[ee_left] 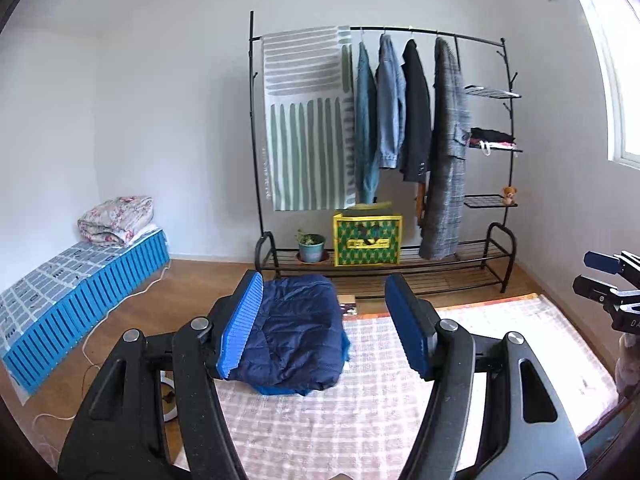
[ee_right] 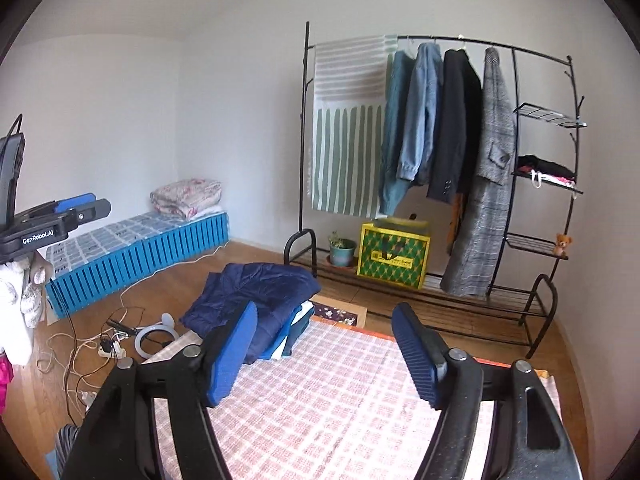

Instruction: Fold large clothes

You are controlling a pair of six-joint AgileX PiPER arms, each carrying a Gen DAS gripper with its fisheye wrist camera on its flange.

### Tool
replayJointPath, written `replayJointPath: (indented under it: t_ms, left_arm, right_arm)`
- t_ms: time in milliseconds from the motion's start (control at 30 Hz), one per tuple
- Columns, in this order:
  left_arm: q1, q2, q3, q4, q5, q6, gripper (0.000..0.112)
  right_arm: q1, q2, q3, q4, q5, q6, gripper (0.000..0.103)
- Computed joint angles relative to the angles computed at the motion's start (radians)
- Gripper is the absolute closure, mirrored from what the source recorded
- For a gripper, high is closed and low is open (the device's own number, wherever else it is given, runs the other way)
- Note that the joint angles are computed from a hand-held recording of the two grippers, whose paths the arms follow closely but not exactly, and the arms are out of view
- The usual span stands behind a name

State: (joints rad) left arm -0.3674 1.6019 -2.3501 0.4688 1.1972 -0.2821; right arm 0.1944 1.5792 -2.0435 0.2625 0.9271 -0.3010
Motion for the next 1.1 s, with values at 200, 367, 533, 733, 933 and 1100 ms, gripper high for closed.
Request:
replayJointPath:
  t_ms: [200, 367, 533, 733, 933, 1100]
  left_arm:
    - [-0.179, -0.157, 0.307, 0.161, -0.069, -0.191, 0.035]
    - [-0.240, -0.240, 0.575, 0.221, -0.162, -0.344, 0.031]
    - [-0.275, -0.274, 0.804, 0.323, -0.261, -0.528, 0.022]
    - [-0.260, -0.247, 0.941, 0.446, -0.335, -0.724, 0.012]
    - [-0.210, -0.191, 1.005, 0.484, -0.381, -0.815, 0.009]
    - [-0.163, -0.136, 1.048, 0.503, -0.437, -0.872, 0.009]
  right_arm:
    - [-0.081, -0.163, 0.233, 0.051, -0.069, -0.075, 0.026]
    - [-0.106, -0.230, 0.416, 0.043, -0.149, -0.093, 0.026]
    - [-0.117, -0.251, 0.569, 0.039, -0.262, -0.104, 0.018]
    - [-0.128, -0.230, 0.696, 0.077, -0.393, -0.153, 0.004]
    - [-0.122, -0.167, 0.765, 0.117, -0.496, -0.191, 0.001]
    - [-0.108, -0.109, 0.802, 0.145, -0.575, -0.229, 0.000]
